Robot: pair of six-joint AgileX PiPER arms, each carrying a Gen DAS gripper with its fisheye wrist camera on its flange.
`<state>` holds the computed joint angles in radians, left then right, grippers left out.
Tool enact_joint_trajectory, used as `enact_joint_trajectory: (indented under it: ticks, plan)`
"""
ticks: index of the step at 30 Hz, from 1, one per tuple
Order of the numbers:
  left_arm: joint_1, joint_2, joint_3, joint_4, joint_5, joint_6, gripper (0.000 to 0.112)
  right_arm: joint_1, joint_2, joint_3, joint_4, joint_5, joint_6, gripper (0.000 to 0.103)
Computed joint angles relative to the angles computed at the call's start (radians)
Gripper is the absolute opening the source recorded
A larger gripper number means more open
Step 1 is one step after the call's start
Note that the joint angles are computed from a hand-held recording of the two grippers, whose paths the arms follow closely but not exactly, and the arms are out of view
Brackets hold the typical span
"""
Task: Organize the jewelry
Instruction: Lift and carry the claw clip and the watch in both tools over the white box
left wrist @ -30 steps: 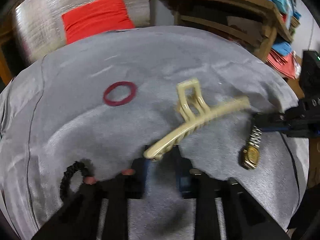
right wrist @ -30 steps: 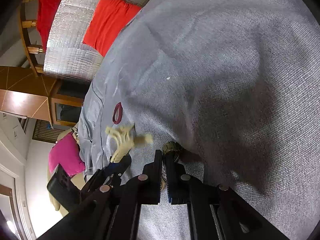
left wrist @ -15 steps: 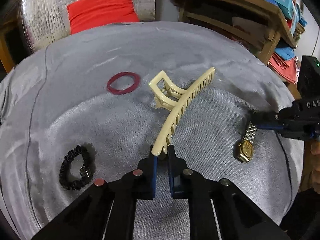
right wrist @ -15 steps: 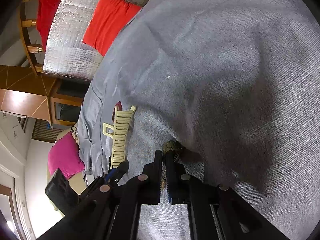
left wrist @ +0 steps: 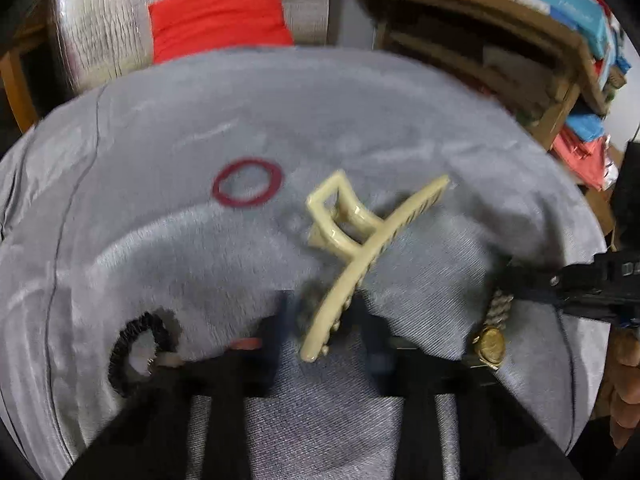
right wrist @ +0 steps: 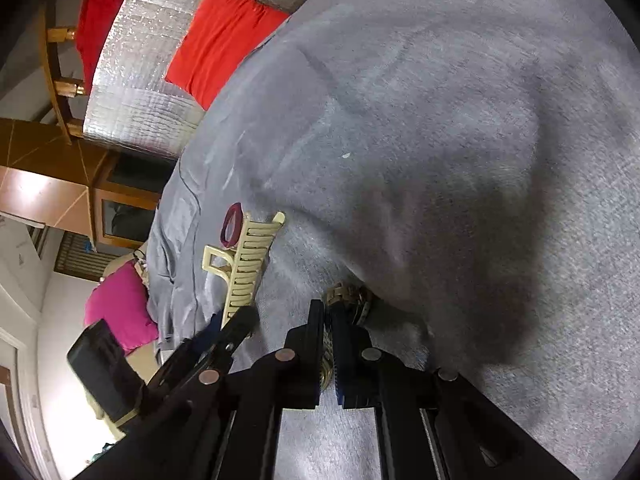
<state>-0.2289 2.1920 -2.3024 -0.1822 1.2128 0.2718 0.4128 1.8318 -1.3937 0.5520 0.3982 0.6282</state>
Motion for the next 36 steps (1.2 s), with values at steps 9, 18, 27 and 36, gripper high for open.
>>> enact_joint_trajectory:
  ticks: [9, 18, 27, 36]
  plan:
    - [-0.019, -0.036, 0.042, 0.040, -0.025, -0.048, 0.011, 0.068, 0.065, -0.152, -0.406, 0.110, 0.262, 0.006]
    - [0.036, -0.207, 0.223, 0.022, -0.102, -0.070, 0.011, 0.143, 0.056, -0.216, -0.624, 0.096, 0.338, 0.004]
    - [0.168, -0.466, 0.482, 0.058, -0.197, -0.118, 0.011, 0.267, 0.091, -0.329, -0.874, 0.137, 0.490, 0.004]
    - [0.501, -0.714, 0.718, -0.013, -0.261, 0.011, 0.011, 0.373, 0.161, -0.449, -0.964, 0.181, 0.560, 0.004]
